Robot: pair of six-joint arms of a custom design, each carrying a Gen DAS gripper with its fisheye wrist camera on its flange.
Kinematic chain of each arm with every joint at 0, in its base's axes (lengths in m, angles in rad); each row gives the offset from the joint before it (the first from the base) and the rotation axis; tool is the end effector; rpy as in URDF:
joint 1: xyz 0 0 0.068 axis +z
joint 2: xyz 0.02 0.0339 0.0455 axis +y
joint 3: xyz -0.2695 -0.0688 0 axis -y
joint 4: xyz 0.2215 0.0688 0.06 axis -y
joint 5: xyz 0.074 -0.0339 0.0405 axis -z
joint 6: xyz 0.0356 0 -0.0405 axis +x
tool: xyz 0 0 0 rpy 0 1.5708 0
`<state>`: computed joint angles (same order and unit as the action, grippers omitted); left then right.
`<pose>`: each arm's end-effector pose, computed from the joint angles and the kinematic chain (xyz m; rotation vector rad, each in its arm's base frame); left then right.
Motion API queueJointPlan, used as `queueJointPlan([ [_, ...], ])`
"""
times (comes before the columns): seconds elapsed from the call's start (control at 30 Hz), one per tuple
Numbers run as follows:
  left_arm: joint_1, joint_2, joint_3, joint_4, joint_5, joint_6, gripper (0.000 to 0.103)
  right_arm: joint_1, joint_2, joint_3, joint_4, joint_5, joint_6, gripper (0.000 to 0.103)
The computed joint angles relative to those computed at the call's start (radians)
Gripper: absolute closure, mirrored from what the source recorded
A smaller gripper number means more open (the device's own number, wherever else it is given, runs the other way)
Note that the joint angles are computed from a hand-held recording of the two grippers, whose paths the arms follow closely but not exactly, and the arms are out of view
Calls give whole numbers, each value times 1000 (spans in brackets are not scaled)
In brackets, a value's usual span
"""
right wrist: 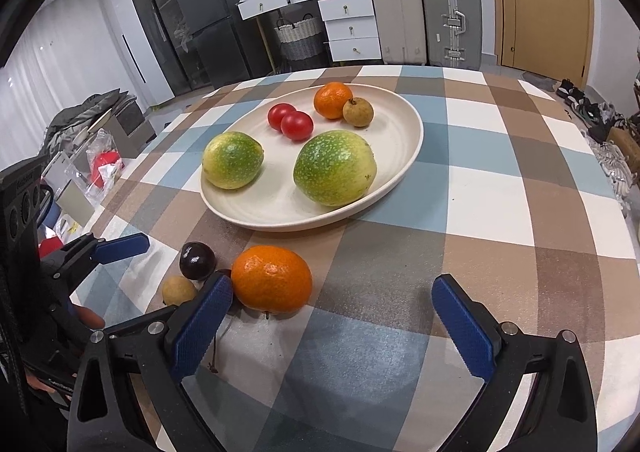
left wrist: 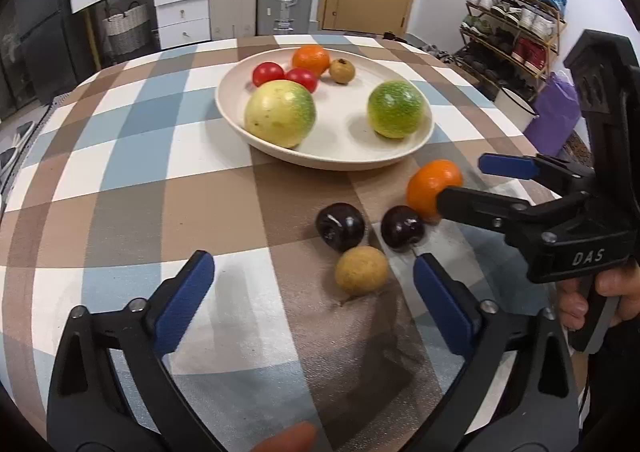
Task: Organize fruits
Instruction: 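Grasp the second brown kiwi with the left tool while the right tool grasps the orange, then carry the kiwi and orange onto the plate and open both tools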
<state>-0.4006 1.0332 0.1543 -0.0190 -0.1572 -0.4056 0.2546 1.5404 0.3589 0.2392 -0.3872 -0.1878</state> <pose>0.1288 -0.0485 0.1273 -0.0739 2.4589 -0.1592 0.2040 0.0670 0.1142 -0.6986 2.3858 0.5131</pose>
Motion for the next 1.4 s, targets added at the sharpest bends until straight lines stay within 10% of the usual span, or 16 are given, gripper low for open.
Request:
queueJointPlan([
  [0.5, -60, -15, -12, 13, 59, 49, 78, 5, 0, 2, -28, -86, -31, 31],
  [1.0, -16, -155, -24, -39, 100, 58, 79, 26, -5, -4, -31, -119, -57, 59],
  [1.4, 19, -215, -29, -59, 68, 54, 79, 7, -63, -37, -11, -148, -66, 61],
])
